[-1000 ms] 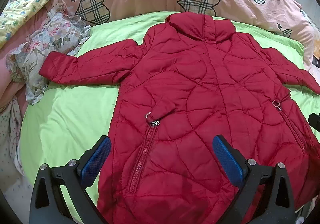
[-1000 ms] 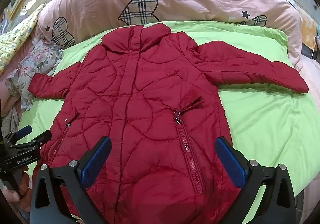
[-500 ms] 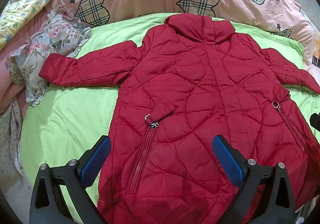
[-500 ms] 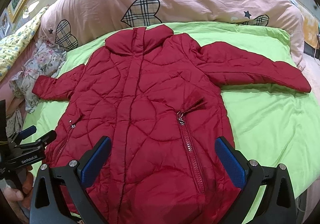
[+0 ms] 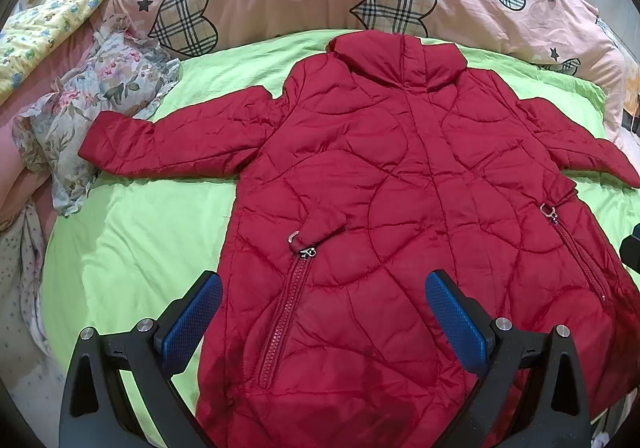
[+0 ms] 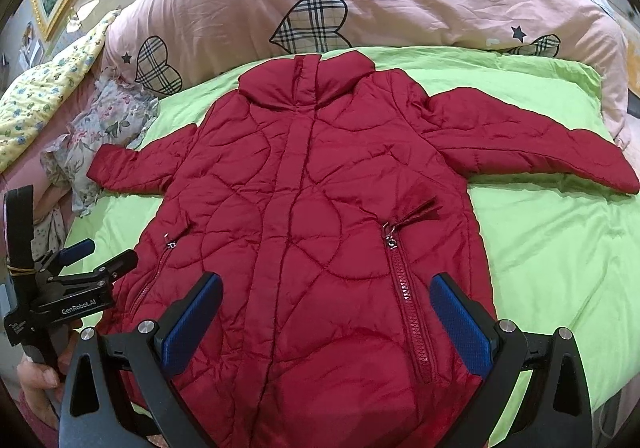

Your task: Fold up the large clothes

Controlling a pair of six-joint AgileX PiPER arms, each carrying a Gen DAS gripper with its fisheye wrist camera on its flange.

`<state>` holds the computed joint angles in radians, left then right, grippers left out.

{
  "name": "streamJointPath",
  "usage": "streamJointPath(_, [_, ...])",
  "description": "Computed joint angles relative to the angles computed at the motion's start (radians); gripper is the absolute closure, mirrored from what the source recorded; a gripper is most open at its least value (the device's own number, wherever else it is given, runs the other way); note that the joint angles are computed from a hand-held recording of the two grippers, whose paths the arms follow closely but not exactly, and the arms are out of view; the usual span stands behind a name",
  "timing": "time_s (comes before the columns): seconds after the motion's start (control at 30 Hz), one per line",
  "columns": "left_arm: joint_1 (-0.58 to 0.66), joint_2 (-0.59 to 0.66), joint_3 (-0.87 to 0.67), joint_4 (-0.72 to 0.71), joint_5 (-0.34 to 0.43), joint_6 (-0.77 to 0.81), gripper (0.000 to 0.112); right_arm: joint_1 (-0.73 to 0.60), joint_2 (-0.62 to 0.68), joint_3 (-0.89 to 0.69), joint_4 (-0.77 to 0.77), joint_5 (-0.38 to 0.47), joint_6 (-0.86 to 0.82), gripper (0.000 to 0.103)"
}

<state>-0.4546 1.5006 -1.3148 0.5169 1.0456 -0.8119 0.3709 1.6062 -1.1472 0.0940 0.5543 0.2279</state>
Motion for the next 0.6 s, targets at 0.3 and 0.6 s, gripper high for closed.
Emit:
streamJointPath(0.3, [-0.023,0.005,-0.005,0.056,0.027,-0.013,0.01,-0.008,-0.003,-0.002,0.022,0.021,-0.015,0.0])
streamJointPath(0.6, [-0.012,0.012,-0.016,0.021,0.008,0.0,0.01,-0.012,-0.007,0.004,0.02,0.012,-0.016,0.0])
